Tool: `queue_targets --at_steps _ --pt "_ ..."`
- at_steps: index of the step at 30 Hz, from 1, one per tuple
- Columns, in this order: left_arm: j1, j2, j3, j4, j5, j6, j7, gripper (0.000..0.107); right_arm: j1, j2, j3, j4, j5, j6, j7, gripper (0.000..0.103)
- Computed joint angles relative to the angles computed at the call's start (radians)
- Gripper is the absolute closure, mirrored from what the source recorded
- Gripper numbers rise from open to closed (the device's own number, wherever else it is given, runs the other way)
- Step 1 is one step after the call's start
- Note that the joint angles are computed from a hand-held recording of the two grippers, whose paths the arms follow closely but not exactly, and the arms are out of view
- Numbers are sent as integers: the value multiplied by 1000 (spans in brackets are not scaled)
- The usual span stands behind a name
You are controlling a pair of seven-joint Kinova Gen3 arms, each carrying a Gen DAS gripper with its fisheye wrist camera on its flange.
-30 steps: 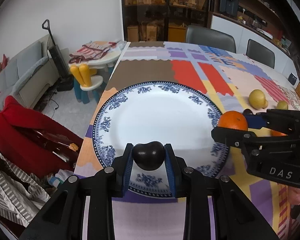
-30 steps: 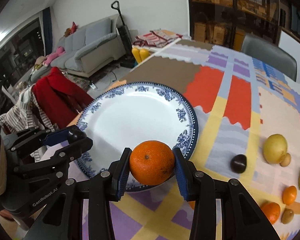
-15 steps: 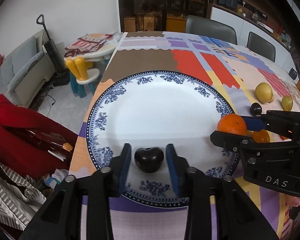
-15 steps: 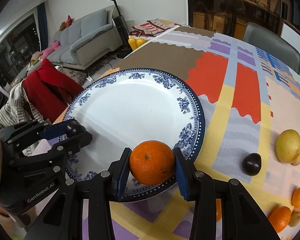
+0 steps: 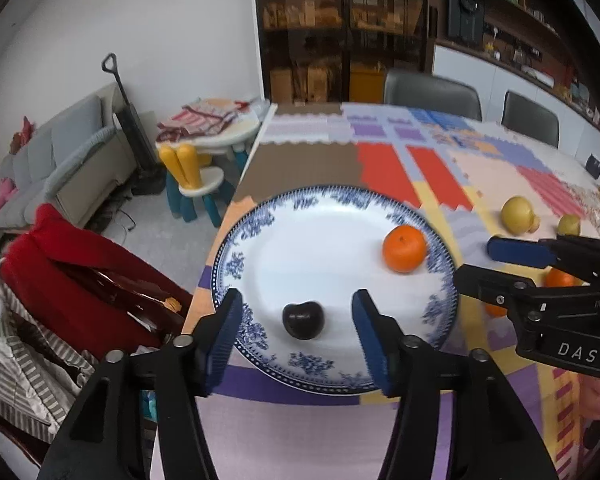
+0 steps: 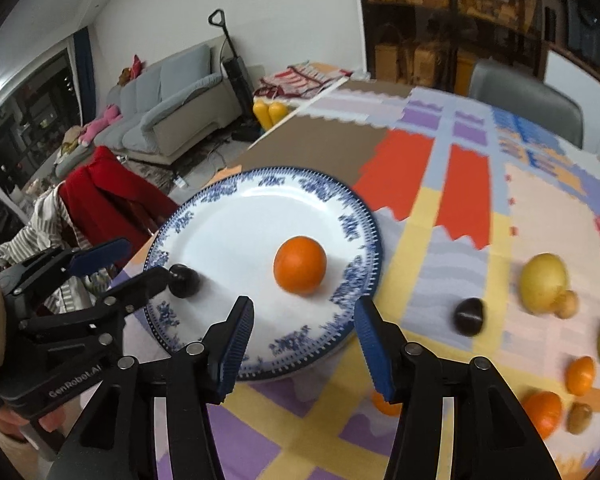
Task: Organize fruits
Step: 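Open both tools to drop the plum and orange onto the plate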
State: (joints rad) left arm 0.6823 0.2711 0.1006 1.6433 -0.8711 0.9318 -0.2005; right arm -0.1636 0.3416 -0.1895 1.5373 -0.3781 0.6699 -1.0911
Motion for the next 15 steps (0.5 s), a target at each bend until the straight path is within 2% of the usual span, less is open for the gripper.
queue_targets --at_steps 5,8,15 --pt "52 -17 15 -15 -54 38 71 42 54 -89 -10 87 -62 -56 62 49" --pt "76 -21 31 -31 -77 56 99 40 75 -135 2 130 -104 -84 97 40" --pt "155 6 55 -95 -135 134 132 29 107 -247 56 230 -187 -147 200 32"
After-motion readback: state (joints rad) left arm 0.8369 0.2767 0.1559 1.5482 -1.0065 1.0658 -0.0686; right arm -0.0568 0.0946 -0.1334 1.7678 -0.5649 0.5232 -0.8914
